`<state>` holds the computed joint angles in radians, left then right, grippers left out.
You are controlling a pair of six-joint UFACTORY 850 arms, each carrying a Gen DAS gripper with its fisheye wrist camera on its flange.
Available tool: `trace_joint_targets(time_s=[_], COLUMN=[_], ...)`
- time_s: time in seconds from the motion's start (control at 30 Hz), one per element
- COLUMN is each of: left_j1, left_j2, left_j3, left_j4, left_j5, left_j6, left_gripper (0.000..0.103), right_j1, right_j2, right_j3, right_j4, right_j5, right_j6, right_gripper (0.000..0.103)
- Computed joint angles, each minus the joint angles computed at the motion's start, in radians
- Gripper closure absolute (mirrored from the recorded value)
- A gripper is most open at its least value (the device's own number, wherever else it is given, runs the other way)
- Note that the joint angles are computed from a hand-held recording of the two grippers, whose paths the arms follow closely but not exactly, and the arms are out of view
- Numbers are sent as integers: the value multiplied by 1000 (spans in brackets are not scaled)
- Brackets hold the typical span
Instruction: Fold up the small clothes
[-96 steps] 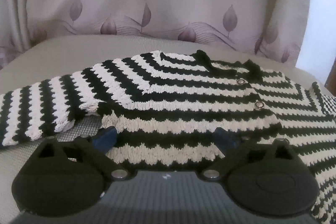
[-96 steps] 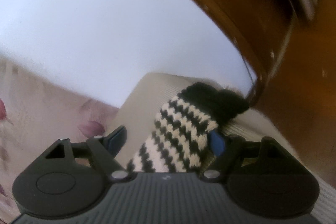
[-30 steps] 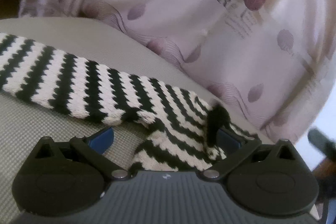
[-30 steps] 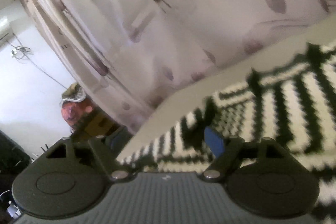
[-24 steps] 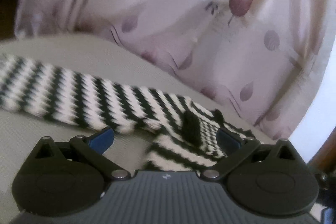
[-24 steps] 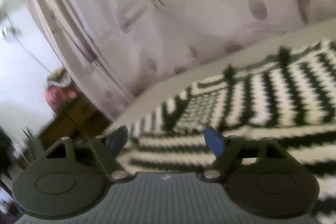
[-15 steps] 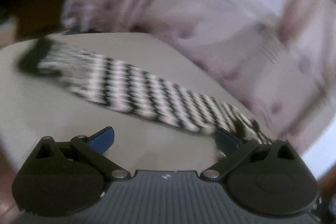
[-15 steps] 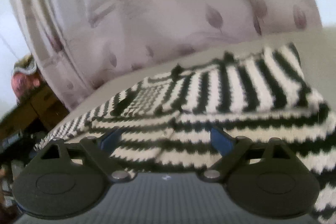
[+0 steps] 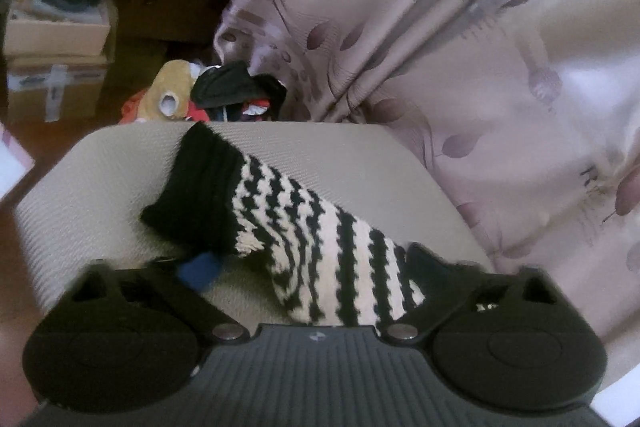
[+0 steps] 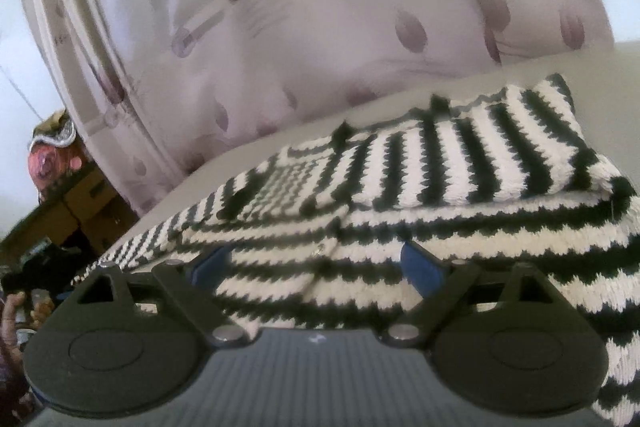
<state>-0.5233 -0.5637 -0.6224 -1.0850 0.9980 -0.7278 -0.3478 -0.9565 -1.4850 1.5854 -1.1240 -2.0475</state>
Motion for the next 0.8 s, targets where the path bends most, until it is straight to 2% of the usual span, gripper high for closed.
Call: trace_joint_targets(time_s=[0.03, 0.07, 0.1, 0.17, 0.3, 0.47, 0.53, 0.6, 0.8], left_j1=[33, 64, 72, 63, 20, -20, -35, -46, -81], left_j2=[1, -4, -9, -7, 45, 59, 32, -16, -258], left_j3=[-4, -11, -16, -50, -117, -299, -406, -532, -955], left_j4=[47, 86, 83, -18, -96, -46, -15, 14, 5], left_j5=[-39, -81, -80, -82, -19, 3, -27, -89, -288], left_j6=[-10, -33, -30, 101, 302, 556, 640, 711, 930], left_gripper=[100, 96, 96, 96, 97, 97, 97, 97, 97], right_j1=[-1, -3, -6, -11, -31, -56, -63, -70, -98], right_j2=[-6, -10, -16, -29, -39, -44, -45, -47, -77], right_j3=[-8, -13, -21, -37, -49, -63, -64, -64, -102], right_j4=[1, 3, 4, 9, 50, 66, 60, 58, 66], right_j5=[-4, -8, -15, -30, -57, -92, -99, -108, -146], right_j6=[19, 32, 47, 82, 143, 167, 161, 151, 177], right_gripper=[11, 11, 11, 11, 11, 11, 11, 11, 11])
